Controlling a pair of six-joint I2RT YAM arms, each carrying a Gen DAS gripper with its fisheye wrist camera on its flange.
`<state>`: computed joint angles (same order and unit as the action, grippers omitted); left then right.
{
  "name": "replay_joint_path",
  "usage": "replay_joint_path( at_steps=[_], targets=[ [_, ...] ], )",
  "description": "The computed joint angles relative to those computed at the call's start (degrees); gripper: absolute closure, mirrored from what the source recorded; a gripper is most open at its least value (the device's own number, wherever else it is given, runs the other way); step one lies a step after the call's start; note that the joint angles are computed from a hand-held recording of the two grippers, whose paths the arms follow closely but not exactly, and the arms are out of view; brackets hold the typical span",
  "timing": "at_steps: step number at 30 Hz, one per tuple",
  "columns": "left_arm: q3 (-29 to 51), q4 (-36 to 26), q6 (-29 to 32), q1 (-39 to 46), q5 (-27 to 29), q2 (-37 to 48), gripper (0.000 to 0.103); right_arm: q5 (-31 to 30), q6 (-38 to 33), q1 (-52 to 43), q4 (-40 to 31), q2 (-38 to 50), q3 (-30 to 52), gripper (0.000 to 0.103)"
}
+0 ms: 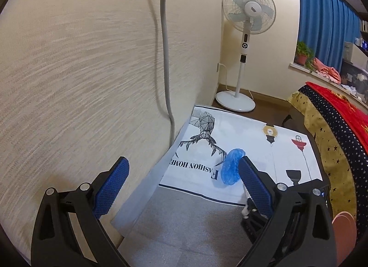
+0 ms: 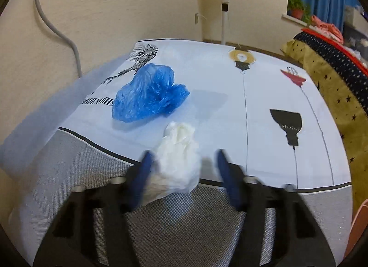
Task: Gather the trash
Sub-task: 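Grasp the white tissue on the table with the right tool, then grasp the blue plastic bag with the left tool while the right tool holds the tissue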
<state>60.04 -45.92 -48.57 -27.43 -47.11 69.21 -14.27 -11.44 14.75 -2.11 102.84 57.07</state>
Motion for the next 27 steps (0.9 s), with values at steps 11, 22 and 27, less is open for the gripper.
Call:
replay_joint_path(
  at_steps=[11,22,27],
  targets=[
    [-0.5,0.3,0.8,-0.5,-1.2,-0.5,0.01,-4.4,-0.6,-4.6,0.9,-11.4,-5.4,0.081],
    [3.1,-6.3,-20.7,-14.3,6.9,9.3,0.011,-23.8,-23.9,-36.6,-35.5,-31.4,2.1,0.08],
    [6.8,-4.3,-18.7,-21.4,3.7,14.4,0.011,-32.0,-37.2,-55.6,-51.4,-26.9,11.1,0.078]
  ],
)
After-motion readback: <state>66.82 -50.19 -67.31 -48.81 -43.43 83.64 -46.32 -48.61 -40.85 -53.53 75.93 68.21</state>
